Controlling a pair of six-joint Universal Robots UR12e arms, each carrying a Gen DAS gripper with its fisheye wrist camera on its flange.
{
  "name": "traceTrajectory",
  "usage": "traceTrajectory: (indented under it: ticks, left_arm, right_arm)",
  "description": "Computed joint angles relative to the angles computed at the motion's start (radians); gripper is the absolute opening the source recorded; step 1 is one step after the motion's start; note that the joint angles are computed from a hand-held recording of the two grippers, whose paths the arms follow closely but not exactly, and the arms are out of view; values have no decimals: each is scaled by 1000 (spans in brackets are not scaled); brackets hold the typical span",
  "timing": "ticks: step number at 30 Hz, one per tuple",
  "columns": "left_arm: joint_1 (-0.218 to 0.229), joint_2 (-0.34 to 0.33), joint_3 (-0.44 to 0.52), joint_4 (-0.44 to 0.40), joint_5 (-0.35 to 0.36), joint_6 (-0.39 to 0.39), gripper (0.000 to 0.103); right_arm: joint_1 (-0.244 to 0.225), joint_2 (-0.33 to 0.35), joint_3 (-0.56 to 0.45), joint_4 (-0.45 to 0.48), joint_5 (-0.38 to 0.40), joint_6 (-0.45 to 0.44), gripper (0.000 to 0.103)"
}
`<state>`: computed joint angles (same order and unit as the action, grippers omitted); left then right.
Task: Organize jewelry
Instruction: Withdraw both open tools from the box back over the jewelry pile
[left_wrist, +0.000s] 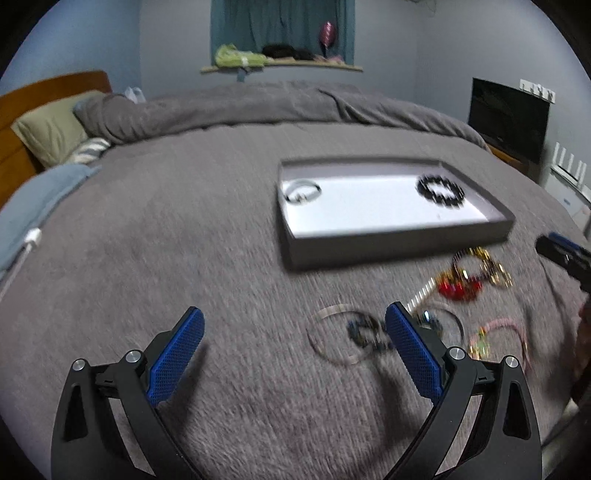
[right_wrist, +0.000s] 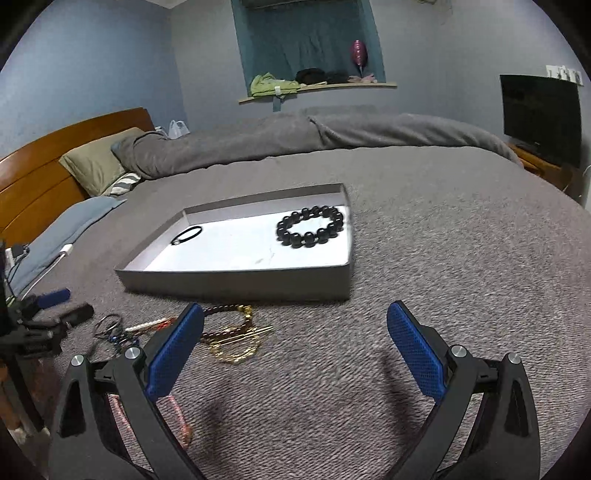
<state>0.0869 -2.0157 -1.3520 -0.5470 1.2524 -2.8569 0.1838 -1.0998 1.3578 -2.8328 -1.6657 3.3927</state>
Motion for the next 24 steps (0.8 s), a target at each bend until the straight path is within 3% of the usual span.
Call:
traceTrajectory:
  ticks: [6, 12, 16, 24]
  left_arm:
    - [-7, 5, -13, -18, 5, 57, 98]
    - [-12, -5, 4, -50, -9, 59, 94]
    - [-12, -10, 13, -59, -25, 39, 82]
    - [-14, -20, 26, -102, -38, 72, 72]
  right_arm:
    - [2, 6, -8, 16, 0, -7, 98]
    - [0, 8, -11, 25, 11, -4, 98]
    - [-1, 9, -11, 26, 16, -5, 98]
    - [-1, 12, -17, 34, 24, -12, 98]
